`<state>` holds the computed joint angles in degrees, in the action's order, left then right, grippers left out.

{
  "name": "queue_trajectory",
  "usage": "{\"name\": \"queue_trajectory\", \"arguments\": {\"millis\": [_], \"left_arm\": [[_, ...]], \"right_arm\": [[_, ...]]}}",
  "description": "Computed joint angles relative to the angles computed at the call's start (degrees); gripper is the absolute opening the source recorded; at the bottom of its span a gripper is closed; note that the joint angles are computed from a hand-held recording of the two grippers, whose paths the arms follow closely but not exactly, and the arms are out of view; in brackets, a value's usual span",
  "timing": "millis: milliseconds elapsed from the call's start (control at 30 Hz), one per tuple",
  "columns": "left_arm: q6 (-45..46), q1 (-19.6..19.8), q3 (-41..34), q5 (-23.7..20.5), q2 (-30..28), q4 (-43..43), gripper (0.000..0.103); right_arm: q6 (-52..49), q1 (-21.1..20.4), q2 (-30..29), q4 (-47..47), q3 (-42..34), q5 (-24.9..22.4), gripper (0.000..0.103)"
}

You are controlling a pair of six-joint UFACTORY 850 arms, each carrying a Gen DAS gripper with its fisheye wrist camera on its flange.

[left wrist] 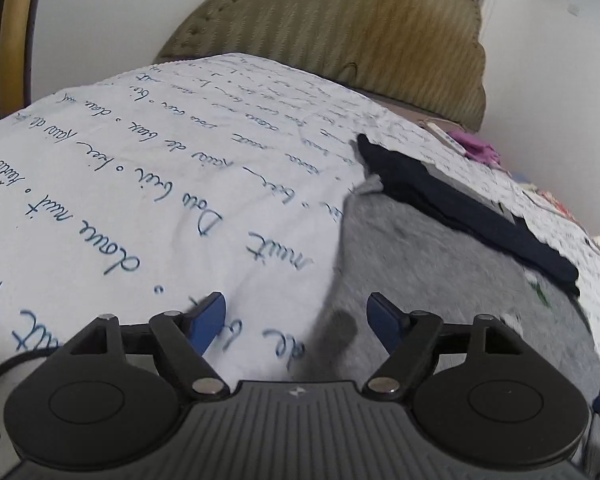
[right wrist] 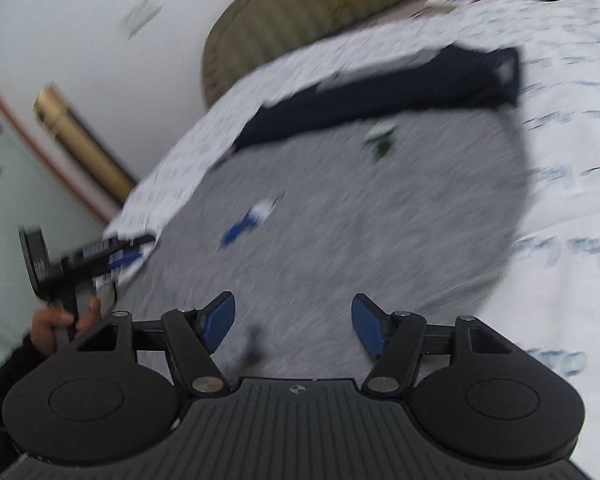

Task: Fold small clothes
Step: 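Move both open grippers over the folded sweater toward its hem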

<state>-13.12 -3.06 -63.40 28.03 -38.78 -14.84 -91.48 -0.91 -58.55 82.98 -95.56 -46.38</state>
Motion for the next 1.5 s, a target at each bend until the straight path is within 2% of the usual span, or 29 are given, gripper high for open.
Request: {"name": "queue_trajectory", "arguments": {"millis": [67,133,167,267,300,333,400,433,533,567,700,767,833,933,1000,1033,1100,1167,1200,1267,1333,1400,1500], "left_arm": [[1.4,-0.3,-0.1,-1.7,0.4,0.7,0.078],[2.0,-0.3,0.5,-2.7,1.1,1.2,0.078],[1.2,-0.2,1.1,-2.9,1.5,2.6,0.078],[-0.6,0.3,3.1,-2.0,2.4,5.7,0.078],[-1.2,0.4,3.9,-1.3,2.7,6.6,0.078],[-1.3,0.5,4.5,-0.7,3.0,7.1,0.078],[-2.6,0.7,5.4,-0.3,3.6,9.3,0.078],[-3.8,0.9,5.8,-0.1,3.8,11.0,0.078],[-6.4,1.3,5.7,-0.2,3.8,14.6,0.080],[-6.0,1.4,5.2,-1.0,3.5,14.5,0.080],[-10.3,1.8,4.5,-2.4,3.4,19.9,0.082],[-17.2,2.6,5.0,-2.2,3.8,26.8,0.082],[-22.1,3.3,5.6,-2.4,4.3,32.5,0.082],[-33.9,4.7,6.5,-1.6,5.2,46.9,0.083],[-42.1,5.7,7.0,-0.1,5.6,56.3,0.083],[-44.9,6.1,7.1,0.3,5.7,59.5,0.083],[-46.8,6.4,7.5,-0.1,6.2,61.8,0.083],[-50.1,7.1,7.9,0.0,6.7,65.3,0.083],[-51.7,7.5,8.1,0.4,6.9,67.2,0.083],[-53.2,7.9,8.3,0.8,7.0,69.4,0.083],[-53.7,7.9,8.4,1.1,7.0,70.6,0.085],[-56.5,8.0,8.0,1.4,6.9,73.1,0.087],[-65.6,9.0,6.7,3.4,6.2,80.9,0.087]], "right_arm": [[3.5,1.6,0.0,-6.3,-0.6,3.2,0.074],[2.0,3.1,2.9,-12.7,2.1,8.2,0.075],[2.2,3.9,4.9,-18.7,4.0,11.8,0.075],[6.2,6.6,12.8,-36.7,13.8,27.2,0.077],[10.7,6.9,14.9,-42.7,16.6,30.4,0.082],[16.6,6.6,16.1,-48.7,18.5,31.4,0.083],[23.8,4.8,18.1,-54.4,21.0,30.6,0.083],[24.6,3.8,19.1,-53.7,22.1,30.1,0.082],[21.0,1.0,21.9,-39.1,24.6,30.4,0.084],[19.1,0.2,22.2,-33.1,24.6,28.8,0.084],[9.3,-3.9,18.9,-9.1,22.4,13.2,0.085],[9.7,-4.6,15.5,-1.0,21.0,8.7,0.080],[12.4,-4.1,13.3,1.2,19.7,9.0,0.075],[8.5,-3.2,12.3,7.2,19.3,10.7,0.075],[10.6,-2.2,11.5,5.1,17.6,12.6,0.075],[13.4,-1.4,10.7,0.5,16.0,14.3,0.072],[16.3,-0.1,11.0,-11.5,14.7,18.1,0.071],[17.6,1.9,13.4,-23.5,16.8,23.1,0.074],[19.2,2.7,14.8,-29.5,18.4,25.7,0.079],[25.8,3.0,16.5,-41.4,20.3,28.7,0.082],[31.7,2.7,18.1,-46.2,22.1,32.4,0.084],[33.0,1.3,18.4,-41.3,21.4,29.3,0.084],[25.3,-2.3,15.0,-23.3,18.5,14.9,0.082]]}}
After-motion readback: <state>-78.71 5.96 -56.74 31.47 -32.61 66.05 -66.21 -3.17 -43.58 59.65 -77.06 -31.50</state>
